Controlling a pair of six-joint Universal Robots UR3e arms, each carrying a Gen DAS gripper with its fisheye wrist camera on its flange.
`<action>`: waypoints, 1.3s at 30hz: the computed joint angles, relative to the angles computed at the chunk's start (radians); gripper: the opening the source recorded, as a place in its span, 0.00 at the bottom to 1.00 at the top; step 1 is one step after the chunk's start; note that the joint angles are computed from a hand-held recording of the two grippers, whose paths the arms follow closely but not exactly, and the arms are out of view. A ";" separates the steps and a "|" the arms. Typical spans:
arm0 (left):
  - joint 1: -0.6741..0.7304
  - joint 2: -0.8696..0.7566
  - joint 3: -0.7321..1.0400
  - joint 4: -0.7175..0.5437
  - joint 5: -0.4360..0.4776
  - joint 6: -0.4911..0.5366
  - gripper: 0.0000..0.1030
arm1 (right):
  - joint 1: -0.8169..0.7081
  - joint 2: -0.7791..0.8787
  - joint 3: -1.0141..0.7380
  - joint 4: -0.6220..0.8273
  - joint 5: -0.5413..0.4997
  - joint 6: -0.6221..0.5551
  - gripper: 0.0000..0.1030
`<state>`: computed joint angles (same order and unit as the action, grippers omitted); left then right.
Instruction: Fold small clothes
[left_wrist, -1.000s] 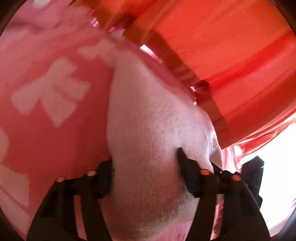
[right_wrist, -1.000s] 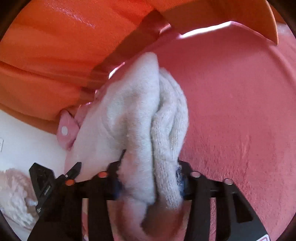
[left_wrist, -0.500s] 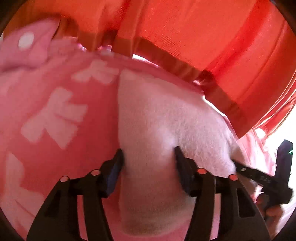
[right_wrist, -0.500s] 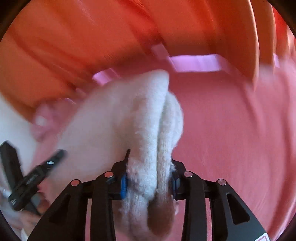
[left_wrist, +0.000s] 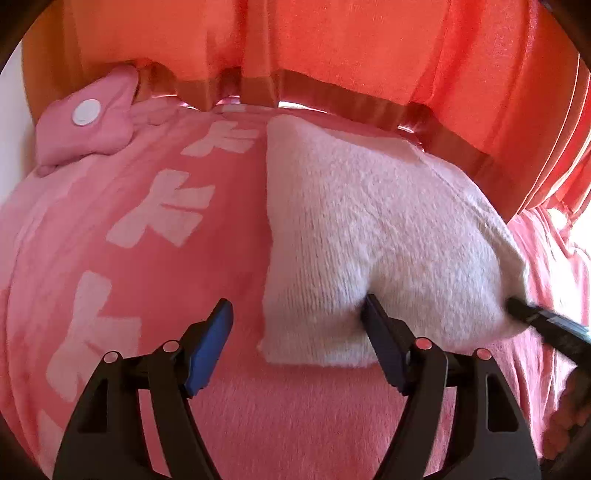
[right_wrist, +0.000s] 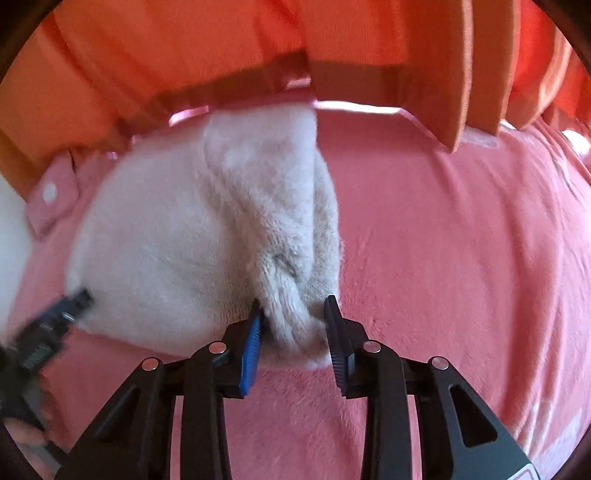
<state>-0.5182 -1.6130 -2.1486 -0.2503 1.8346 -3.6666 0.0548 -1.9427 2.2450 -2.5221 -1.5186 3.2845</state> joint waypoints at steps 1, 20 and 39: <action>-0.021 0.024 -0.008 -0.020 0.022 -0.014 0.67 | 0.014 -0.078 0.027 0.002 -0.037 0.026 0.29; -0.420 -0.075 -0.069 -0.097 0.360 -0.355 0.74 | 0.495 -0.101 0.304 -0.098 -0.425 0.447 0.54; -0.454 -0.136 -0.037 -0.114 0.421 -0.401 0.77 | 0.647 0.116 0.290 -0.315 -0.582 0.495 0.60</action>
<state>-0.9725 -1.7487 -2.1855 -0.3647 2.2552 -4.0676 0.7020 -1.8266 2.5349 -2.8371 -2.1005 3.7800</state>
